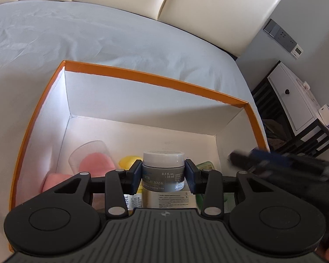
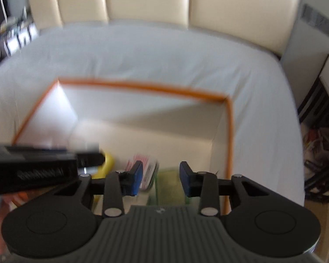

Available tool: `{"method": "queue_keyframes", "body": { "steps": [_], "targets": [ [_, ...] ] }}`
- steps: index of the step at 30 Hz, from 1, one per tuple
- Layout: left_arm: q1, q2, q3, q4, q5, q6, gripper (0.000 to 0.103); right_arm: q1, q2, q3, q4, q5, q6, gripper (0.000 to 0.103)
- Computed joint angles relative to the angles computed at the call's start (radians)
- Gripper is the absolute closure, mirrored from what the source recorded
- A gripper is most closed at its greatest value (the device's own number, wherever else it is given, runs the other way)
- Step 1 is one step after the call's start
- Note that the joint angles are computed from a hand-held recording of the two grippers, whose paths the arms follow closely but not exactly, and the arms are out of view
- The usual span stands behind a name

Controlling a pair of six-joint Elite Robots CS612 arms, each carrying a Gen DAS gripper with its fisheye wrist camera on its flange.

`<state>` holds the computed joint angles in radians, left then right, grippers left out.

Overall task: Organize rigid objects
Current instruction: 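Lower the green bottle into the box and open right while left releases the grey jar there, then move left tool to the gold compact while right moves to the yellow tape measure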

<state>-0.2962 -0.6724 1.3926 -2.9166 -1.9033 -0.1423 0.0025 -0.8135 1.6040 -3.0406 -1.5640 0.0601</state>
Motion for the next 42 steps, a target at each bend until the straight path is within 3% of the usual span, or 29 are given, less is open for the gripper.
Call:
{"method": "queue_keyframes", "body": {
  "steps": [2,5,7,10,12,14,17,22,27,28,31,36,42],
  "targets": [
    [-0.005,-0.004,0.003,0.012,-0.016,0.014,0.057,-0.011,-0.01,0.043,-0.135,-0.033,0.059,0.049],
    [-0.015,-0.01,0.008,0.047,-0.045,0.054,0.057,-0.022,-0.01,0.088,-0.251,-0.149,0.142,0.044],
    [-0.023,-0.015,0.01,0.079,-0.071,0.092,0.057,-0.027,-0.009,0.112,-0.245,-0.224,0.175,0.044],
    [-0.033,-0.018,0.006,0.138,-0.115,0.137,0.057,-0.041,-0.004,0.161,-0.211,-0.253,0.224,0.043],
    [-0.038,-0.018,-0.004,0.198,-0.131,0.157,0.057,-0.054,-0.009,0.179,-0.162,-0.227,0.296,0.044],
    [-0.041,-0.012,-0.021,0.274,-0.147,0.162,0.057,-0.078,-0.017,0.201,-0.215,-0.141,0.363,0.037],
    [-0.042,0.002,-0.05,0.383,-0.166,0.179,0.057,-0.079,-0.01,0.2,-0.231,-0.127,0.376,0.035],
    [-0.039,0.012,-0.065,0.425,-0.172,0.157,0.051,-0.075,0.0,0.175,-0.166,-0.128,0.387,0.041],
    [-0.037,0.012,-0.058,0.401,-0.186,0.16,0.05,-0.08,0.006,0.172,-0.165,-0.117,0.394,0.04],
    [-0.035,0.011,-0.055,0.391,-0.193,0.158,0.046,-0.079,0.006,0.172,-0.167,-0.12,0.392,0.04],
    [-0.031,0.005,-0.034,0.331,-0.21,0.14,0.046,-0.077,0.008,0.172,-0.173,-0.13,0.385,0.04],
    [-0.018,-0.021,0.028,0.164,-0.209,0.1,0.045,-0.076,0.008,0.171,-0.172,-0.135,0.381,0.04],
    [-0.02,-0.07,0.136,-0.111,-0.069,0.04,0.045,-0.068,0.001,0.192,-0.238,-0.161,0.366,0.038]
  ]
}}
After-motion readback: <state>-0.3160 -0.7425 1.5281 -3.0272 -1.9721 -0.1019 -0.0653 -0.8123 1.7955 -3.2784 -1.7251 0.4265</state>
